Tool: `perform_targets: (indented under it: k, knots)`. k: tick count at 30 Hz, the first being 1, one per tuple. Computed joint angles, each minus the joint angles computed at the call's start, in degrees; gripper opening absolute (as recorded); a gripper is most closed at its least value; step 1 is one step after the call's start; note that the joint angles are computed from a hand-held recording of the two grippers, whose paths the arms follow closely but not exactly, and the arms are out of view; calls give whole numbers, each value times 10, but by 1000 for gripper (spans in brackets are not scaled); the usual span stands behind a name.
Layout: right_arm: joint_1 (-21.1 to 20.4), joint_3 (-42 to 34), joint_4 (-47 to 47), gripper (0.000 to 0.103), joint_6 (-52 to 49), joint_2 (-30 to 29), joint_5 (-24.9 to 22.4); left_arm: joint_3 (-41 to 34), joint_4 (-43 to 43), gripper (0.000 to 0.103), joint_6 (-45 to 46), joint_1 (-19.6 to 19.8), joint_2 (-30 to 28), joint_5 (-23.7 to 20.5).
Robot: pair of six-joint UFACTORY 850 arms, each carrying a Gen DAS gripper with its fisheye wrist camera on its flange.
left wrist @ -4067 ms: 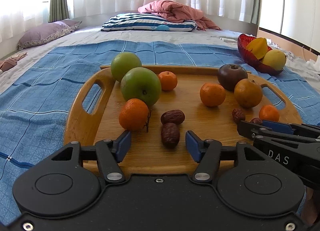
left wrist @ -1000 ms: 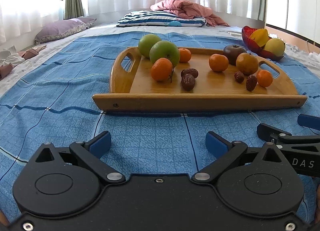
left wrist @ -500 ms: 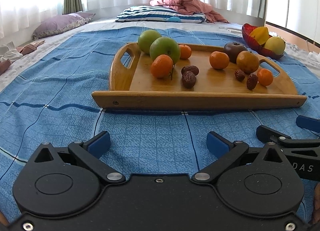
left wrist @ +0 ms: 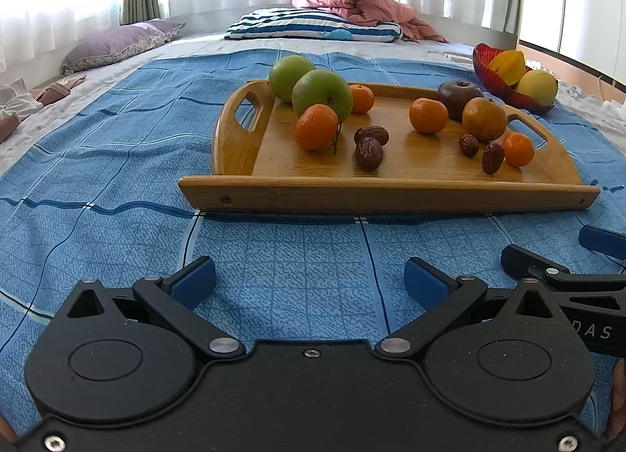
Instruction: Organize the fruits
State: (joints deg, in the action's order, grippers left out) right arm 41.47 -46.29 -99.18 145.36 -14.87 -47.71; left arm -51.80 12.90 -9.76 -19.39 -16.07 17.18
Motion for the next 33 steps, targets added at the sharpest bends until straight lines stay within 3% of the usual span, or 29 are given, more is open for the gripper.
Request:
perform_targets:
  k: [33]
  knots:
    - [1, -1, 1, 103, -1, -1, -1, -1, 3, 103, -3, 0, 0, -2]
